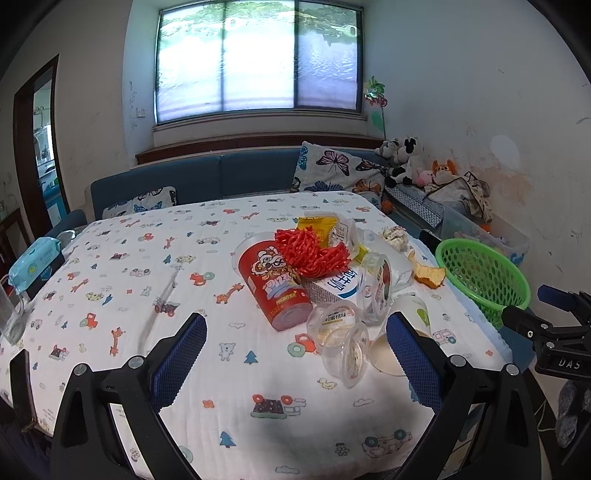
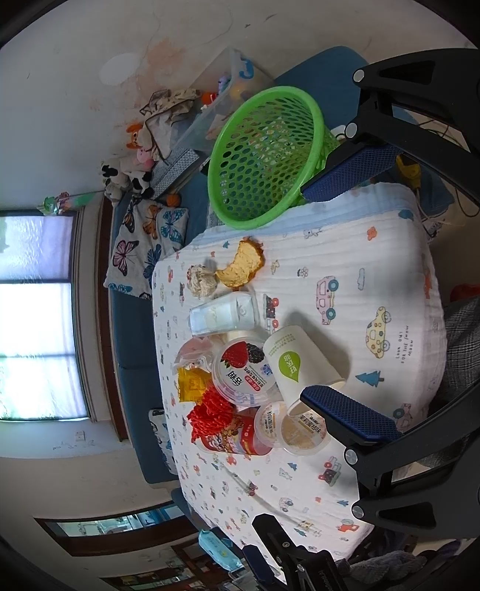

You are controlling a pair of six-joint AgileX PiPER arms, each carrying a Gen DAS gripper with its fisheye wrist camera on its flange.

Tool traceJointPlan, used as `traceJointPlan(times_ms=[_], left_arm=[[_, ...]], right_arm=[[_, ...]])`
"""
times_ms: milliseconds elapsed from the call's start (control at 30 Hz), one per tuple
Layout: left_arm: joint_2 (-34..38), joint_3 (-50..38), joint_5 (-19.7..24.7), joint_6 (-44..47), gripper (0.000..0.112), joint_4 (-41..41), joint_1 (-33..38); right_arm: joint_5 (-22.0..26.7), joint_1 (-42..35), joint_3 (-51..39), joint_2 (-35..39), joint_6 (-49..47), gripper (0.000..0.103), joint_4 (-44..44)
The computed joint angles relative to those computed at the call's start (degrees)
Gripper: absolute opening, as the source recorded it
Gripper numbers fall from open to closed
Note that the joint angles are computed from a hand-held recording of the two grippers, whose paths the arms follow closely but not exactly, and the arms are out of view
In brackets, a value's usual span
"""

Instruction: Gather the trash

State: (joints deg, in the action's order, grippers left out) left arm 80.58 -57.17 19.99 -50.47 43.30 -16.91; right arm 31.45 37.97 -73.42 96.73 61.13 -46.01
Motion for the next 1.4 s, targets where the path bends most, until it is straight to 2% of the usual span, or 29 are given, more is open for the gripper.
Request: traceJointPlan(times_ms=[133, 533, 733, 900, 1033, 1100, 1200, 1267, 1400], left_arm=[[0.1, -0.1, 0.3, -2.5, 0.095, 2.8, -0.6], [0.1, -0.6, -0.1, -1.7, 0.095, 1.5, 0.3], [0.1, -0.4, -0.8, 0.4, 0.095, -0.5, 1.7], [0.1, -0.2, -1.5, 2.1, 0.094, -2.1, 2.7], [0.5, -0.2, -2.5, 5.2, 0.094, -5.5, 4.1], [0.7, -0.1, -3.0, 8.0, 0.094, -8.4, 5.1], [1.1, 0.0, -3.8, 13.3, 0.086, -13.7, 6.5], [1.6, -0.1, -4.3, 17.9, 0.085, -18.2, 7.5], [2.1, 0.3, -5.5, 22.3, 0.083, -22.2, 8.6]], right_arm=[[-0.2, -0.1, 0.2, -0.3, -0.1, 0.098, 0.0], [-1.9, 0.0, 0.4, 0.2, -0.5, 0.098, 0.5], [-3.0, -0.4, -1.2, 1.8, -4.9, 0.098, 5.0], [-3.8, -2.3, -4.8, 4.5, -16.6, 0.095, 17.3], [-2.3, -4.6, -9.5, 7.7, -29.2, 0.094, 31.5], [-0.5, -6.2, -12.5, 9.6, -35.2, 0.092, 39.1], [2.8, -9.1, -16.8, 12.5, -43.7, 0.09, 51.0], [5.5, -10.6, -20.0, 14.7, -47.0, 0.09, 56.6], [10.5, -13.2, -25.3, 18.5, -50.2, 0.088, 64.3]])
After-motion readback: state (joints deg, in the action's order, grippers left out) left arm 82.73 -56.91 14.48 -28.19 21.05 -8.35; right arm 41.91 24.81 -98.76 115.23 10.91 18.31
